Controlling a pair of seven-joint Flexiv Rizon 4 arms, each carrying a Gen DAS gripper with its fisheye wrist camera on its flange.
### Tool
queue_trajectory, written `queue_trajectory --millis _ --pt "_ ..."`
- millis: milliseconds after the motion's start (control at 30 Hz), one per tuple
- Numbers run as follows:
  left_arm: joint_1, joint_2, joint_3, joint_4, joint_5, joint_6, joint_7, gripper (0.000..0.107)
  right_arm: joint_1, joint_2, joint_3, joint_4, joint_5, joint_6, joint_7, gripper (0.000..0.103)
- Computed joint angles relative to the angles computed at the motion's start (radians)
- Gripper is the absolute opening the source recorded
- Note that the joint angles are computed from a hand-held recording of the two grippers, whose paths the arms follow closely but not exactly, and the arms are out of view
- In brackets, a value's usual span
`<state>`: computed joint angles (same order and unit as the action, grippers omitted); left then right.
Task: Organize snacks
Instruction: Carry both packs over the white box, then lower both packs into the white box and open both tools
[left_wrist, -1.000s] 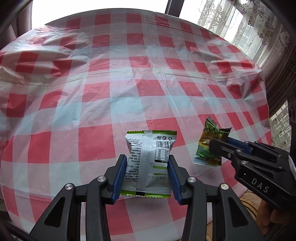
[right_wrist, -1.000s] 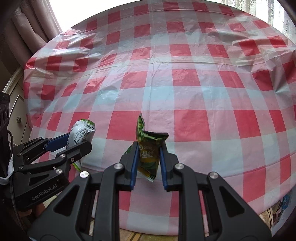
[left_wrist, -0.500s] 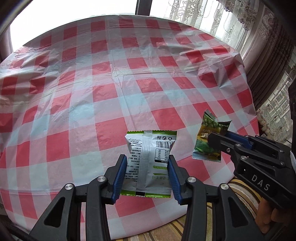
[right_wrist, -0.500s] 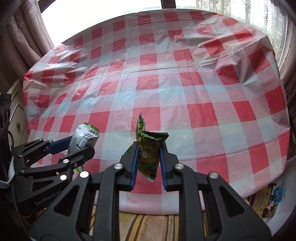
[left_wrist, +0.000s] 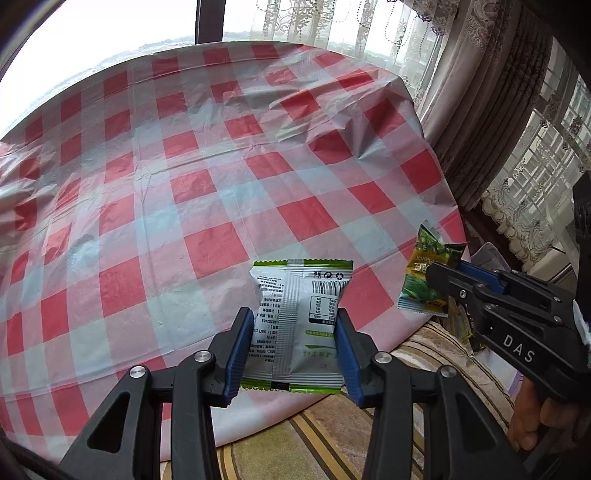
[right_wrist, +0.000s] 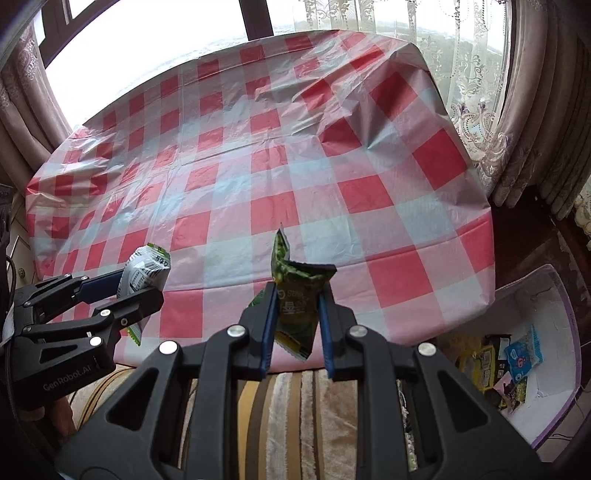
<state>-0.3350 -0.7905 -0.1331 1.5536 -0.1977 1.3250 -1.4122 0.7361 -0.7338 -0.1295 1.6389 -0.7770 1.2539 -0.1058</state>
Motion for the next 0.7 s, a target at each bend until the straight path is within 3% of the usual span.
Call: queue_trajectory --millis 133,333,700 --pt "-0.028 -0.013 -0.024 -0.034 0.0 -0.008 0.008 0.045 0.025 0.09 -0.075 0.143 -0.088 0.019 0.11 0.024" --pt "-0.065 -0.05 -0.078 -0.112 -0.021 -0.078 0.046 0.045 -0.02 0.202 -0.1 0.327 -0.239 0.028 0.308 0.024" --pt "-0.181 -0.152 -0.072 -0.313 -0.032 -0.289 0.064 0.045 -0.141 0.315 -0.049 0.523 -0.434 -0.021 0.555 0.024"
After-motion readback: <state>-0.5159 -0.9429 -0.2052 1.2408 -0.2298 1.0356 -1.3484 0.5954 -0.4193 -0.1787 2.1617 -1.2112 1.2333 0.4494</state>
